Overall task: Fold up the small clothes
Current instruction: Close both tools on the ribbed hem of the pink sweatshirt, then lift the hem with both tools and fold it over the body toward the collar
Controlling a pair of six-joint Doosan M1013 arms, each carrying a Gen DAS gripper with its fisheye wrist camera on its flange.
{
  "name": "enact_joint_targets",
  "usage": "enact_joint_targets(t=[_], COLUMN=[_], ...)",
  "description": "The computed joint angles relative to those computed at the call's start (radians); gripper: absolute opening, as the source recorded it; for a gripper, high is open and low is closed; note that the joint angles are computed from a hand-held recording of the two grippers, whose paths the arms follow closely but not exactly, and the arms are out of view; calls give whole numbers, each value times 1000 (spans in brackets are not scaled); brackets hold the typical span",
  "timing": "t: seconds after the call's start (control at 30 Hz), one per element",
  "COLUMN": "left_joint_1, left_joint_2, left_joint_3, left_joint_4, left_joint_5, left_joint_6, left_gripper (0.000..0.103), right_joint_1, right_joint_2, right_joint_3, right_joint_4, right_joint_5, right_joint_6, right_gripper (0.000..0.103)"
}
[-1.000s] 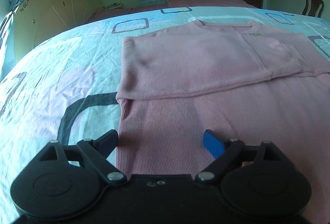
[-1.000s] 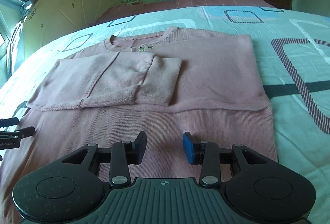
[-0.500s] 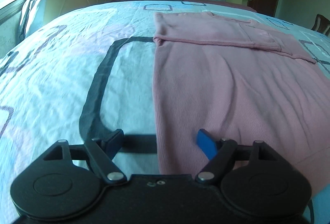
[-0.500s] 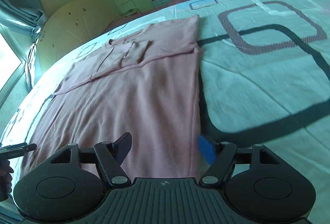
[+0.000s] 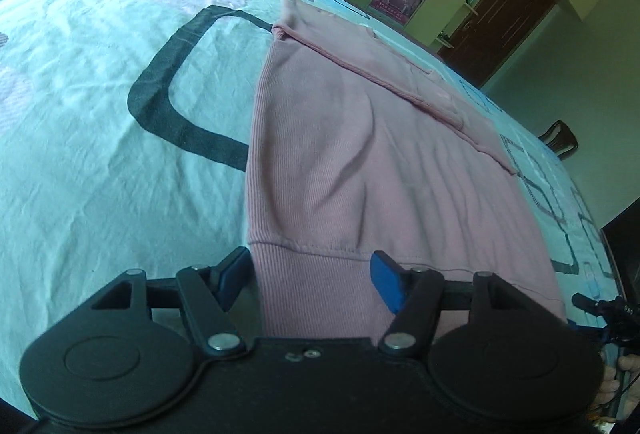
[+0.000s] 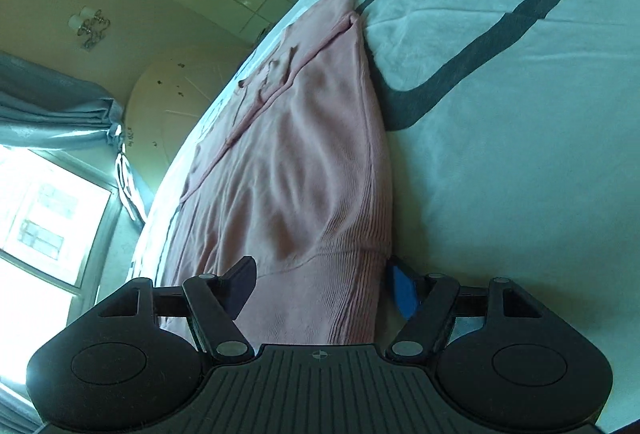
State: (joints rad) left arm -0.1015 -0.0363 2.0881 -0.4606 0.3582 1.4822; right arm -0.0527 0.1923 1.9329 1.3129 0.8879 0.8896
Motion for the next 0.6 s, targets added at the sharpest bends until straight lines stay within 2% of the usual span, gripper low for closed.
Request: enact_joint_targets(t=[0.07,0.13,0.2,0.3,0.33,0.37,0.43,0.5,0.53,0.57,0.6], left_joint_1=[6,5,0,-16,-20,-24,-35,-56,-62,-67,-66], left_joint_2=[4,11,18,24,24,22,-5,-24,-23,-13,3], left_joint_3=[0,-7,-13,-16,-17,-15,0,-1,-5,-15,-26], left_joint_4=[-68,-81,-80,38,81,116,143,306,363,420,426], left_joint_5=[3,12,15,2,0,-7,-57,-67,-54,-18,22], left_joint_6=[49,57,57,-51,-91,-129,-155,-265,-308,-350,-350], left_gripper=[62,55,48,31,14,3,3,3,3,3,3], right_joint_1=[-2,-2,-2,-5,-2,-2,-5,-17,-19,-14,-4], right_joint_2=[9,20,32,45,44,43,25,9,4,6,15], right_joint_3=[-6,-22,-29,-33,-32,-37,-27,-15,-12,-19,-37], right_joint_4=[15,3,5,5,-7,-31,1,71,82,43,-42], right_joint_5=[15,19,22,40,34,38,35,56,53,39,27], right_joint_6=[9,19,2,-11,-22,-34,-111,-196,-229,-216,-164], right_gripper=[67,46,38,37,21,9,9,9,9,9,9])
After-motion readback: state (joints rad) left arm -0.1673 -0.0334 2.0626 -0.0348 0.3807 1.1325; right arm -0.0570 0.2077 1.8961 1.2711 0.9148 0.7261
